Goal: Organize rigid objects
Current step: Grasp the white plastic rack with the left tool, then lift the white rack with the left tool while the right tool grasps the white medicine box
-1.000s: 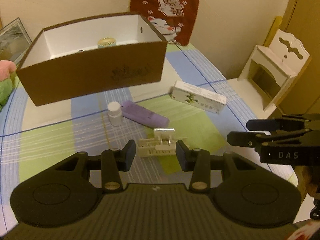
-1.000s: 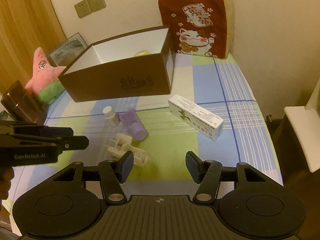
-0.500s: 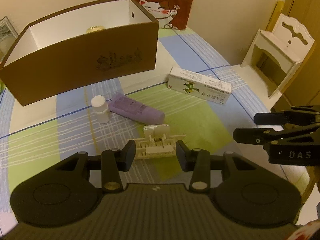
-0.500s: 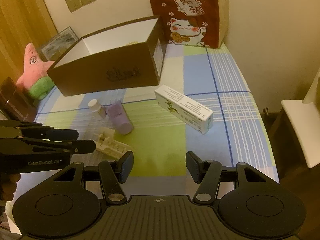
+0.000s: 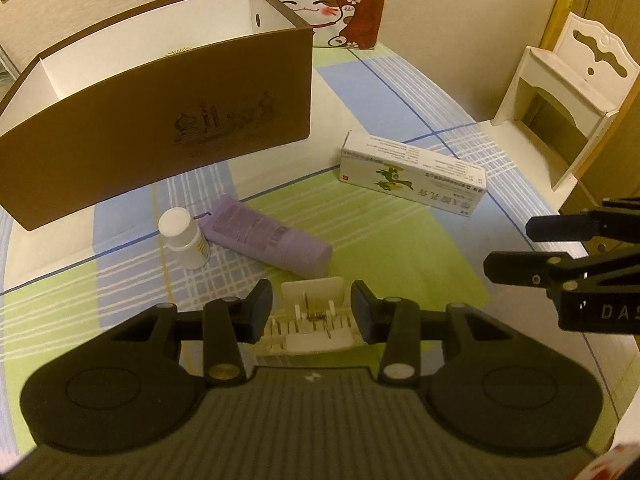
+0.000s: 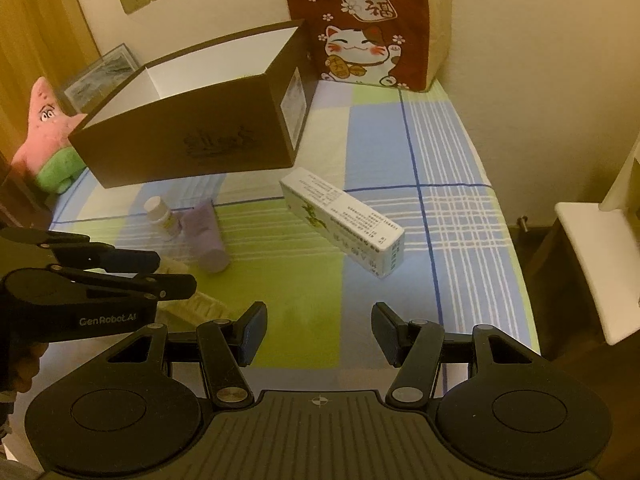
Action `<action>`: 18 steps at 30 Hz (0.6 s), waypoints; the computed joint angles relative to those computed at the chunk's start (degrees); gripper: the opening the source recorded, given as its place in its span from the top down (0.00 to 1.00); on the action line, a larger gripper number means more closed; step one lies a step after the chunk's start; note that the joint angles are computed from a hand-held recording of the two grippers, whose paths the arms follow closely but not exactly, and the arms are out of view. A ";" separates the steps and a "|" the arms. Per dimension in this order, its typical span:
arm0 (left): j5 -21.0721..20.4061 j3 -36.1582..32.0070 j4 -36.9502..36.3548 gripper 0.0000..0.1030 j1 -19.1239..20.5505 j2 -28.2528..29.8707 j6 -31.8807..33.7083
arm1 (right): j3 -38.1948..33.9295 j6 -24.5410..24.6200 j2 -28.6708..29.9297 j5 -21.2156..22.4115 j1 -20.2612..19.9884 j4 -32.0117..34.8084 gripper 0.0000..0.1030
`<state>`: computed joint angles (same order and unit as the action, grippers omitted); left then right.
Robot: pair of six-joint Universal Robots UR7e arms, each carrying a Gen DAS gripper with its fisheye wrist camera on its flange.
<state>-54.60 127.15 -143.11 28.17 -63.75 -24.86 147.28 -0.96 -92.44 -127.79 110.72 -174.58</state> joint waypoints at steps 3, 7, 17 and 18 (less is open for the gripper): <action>0.16 0.09 -1.30 0.69 0.14 0.40 1.14 | -0.11 -1.91 0.58 0.43 -0.94 -1.63 0.44; 1.60 0.31 -0.24 0.69 0.04 -0.24 -0.18 | -0.40 -5.26 1.75 0.50 -2.15 -4.49 0.44; 10.33 2.38 11.12 0.69 0.36 -7.47 -14.00 | -1.96 -17.67 6.68 0.08 -5.55 -13.51 0.44; 11.23 2.39 12.79 0.69 0.55 -8.20 -15.76 | -2.12 -19.20 7.17 0.22 -6.03 -14.28 0.44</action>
<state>-43.37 129.54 -130.32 28.71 -71.95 -40.62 145.16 -20.16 -85.26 -127.56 104.69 -188.86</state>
